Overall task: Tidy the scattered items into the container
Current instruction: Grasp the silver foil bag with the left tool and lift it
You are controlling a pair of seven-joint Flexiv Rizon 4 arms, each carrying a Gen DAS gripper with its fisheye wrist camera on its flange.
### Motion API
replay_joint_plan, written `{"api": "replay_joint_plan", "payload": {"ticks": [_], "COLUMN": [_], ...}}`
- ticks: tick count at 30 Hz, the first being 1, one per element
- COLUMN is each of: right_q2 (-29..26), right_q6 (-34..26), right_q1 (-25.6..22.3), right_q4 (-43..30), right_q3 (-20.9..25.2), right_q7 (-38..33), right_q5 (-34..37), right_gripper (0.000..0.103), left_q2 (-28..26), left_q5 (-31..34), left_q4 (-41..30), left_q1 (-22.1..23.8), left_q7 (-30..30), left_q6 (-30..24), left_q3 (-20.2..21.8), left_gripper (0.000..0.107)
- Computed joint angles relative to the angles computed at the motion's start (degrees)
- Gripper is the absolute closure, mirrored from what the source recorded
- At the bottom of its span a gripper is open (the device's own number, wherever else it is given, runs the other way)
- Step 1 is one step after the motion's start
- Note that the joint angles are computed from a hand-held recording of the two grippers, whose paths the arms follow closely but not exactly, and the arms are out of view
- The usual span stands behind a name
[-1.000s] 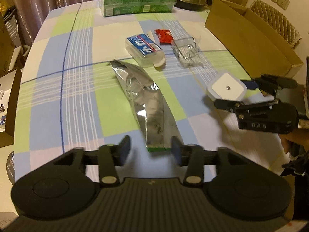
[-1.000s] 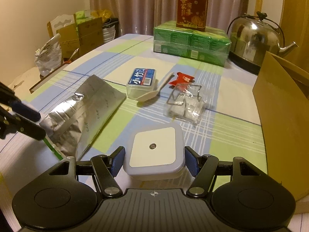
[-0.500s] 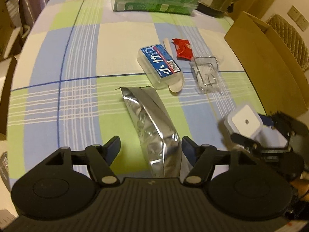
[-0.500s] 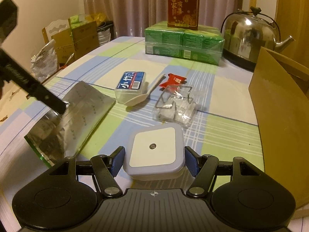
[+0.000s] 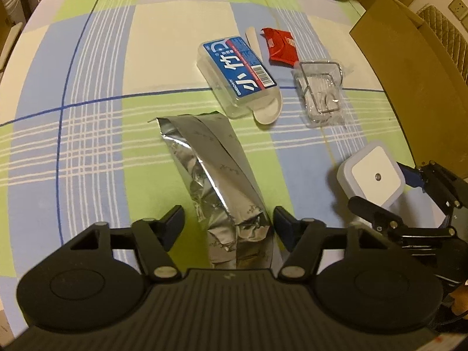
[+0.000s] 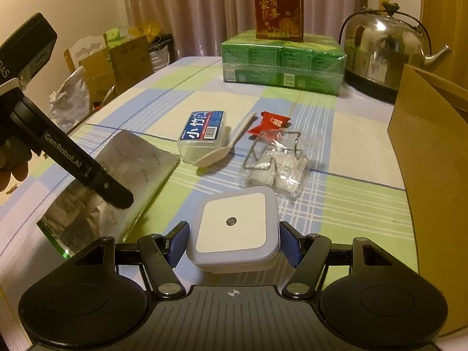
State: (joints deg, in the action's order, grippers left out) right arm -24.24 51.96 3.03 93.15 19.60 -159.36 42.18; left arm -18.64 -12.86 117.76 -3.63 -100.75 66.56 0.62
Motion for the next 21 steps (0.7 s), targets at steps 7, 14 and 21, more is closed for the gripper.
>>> {"api": "replay_joint_plan", "payload": {"ticks": [7,14,21], "right_q2": [-0.5,-0.7,-0.6], "right_q6": [-1.0,-2.0,-2.5], "right_q1": [-0.5,-1.1,-1.0], "right_q4": [-0.6,-1.1,-1.2], "right_q3": [-0.1,-0.3,-0.5], "right_q7": [0.2,0.2,0.4], "right_q5": [0.4,1.1,0.9], "right_gripper": [0.040,0.040,0.040], "left_q2": [-0.4,-1.4,-2.4], "left_q5": [-0.7,0.1,5.1], "left_q4": [-1.1,-3.4,-5.9], "left_q1": [0.1,0.0,-1.6], "left_q7": [0.3,-0.5,-1.9], "left_q6": [-1.9,-5.6,-7.6], "left_q3": [-0.3,0.1,1.2], "left_gripper": [0.064,0.061,0.065]}}
